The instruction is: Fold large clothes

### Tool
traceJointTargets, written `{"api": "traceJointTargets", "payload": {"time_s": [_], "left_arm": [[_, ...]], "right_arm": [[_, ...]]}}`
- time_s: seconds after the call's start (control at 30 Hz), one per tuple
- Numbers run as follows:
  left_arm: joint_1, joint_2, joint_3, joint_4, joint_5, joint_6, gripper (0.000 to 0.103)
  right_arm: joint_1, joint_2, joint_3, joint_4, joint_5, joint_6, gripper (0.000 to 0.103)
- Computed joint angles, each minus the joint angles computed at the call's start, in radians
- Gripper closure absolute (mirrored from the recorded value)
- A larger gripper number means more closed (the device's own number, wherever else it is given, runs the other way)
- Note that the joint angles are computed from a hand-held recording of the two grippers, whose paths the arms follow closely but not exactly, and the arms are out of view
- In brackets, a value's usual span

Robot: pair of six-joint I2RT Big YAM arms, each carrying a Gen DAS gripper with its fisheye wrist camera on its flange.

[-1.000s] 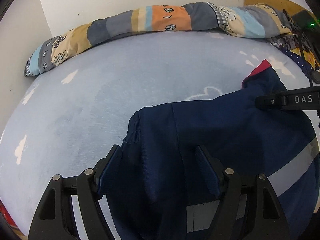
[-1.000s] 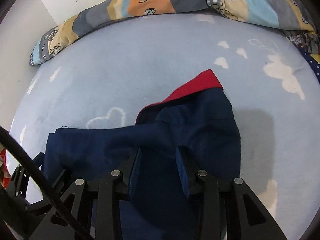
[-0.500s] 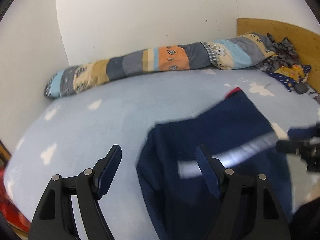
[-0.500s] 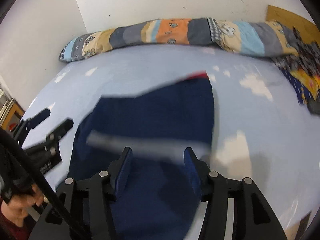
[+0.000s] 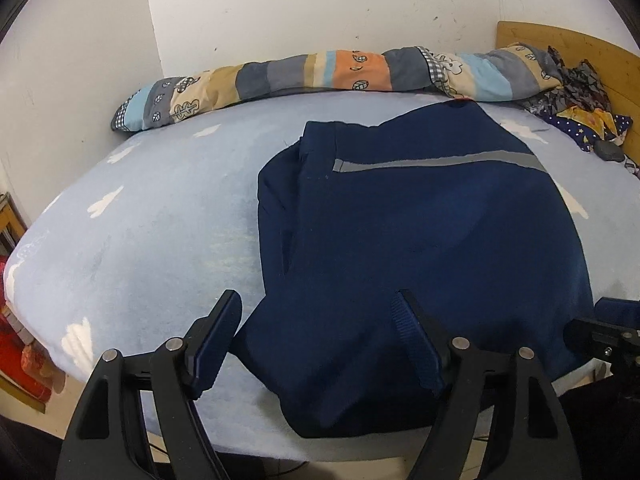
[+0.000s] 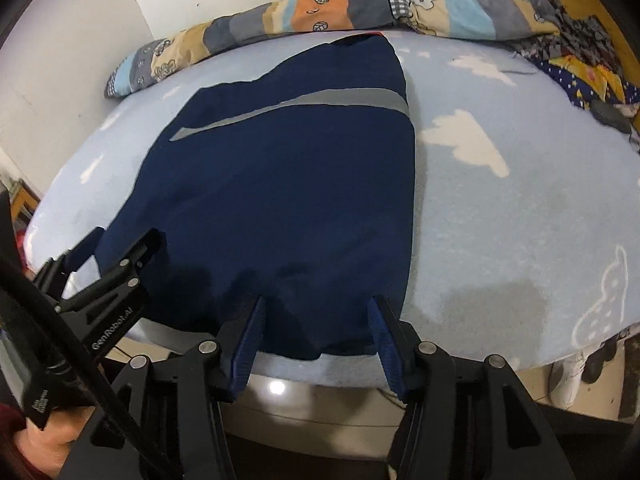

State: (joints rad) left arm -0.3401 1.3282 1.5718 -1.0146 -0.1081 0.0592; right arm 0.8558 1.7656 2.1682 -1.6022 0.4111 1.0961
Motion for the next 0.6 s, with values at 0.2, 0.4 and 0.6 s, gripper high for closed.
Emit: {"api": "traceJointTargets", "payload": {"time_s": [0.2,0.4,0.6], "left_arm": [[0.025,0.033,0.016,-0.017,0.038,-0.042,0.014],[0.012,0.031,0.004,0.002,0.02,-0.035,0.014],[0.01,0.032,0.005,0.002,0.018,-0.037,0.014]], "right_arm": [[-0.015,0.005,-0.023,0.004,-0.031,0.002,0.041],[-0.022,-0.007,-0.054,0.022,-0.053,0.009,0.033],[-0.025,0.006,-0.043,0.009,-0.055,0.002,0.028]]}}
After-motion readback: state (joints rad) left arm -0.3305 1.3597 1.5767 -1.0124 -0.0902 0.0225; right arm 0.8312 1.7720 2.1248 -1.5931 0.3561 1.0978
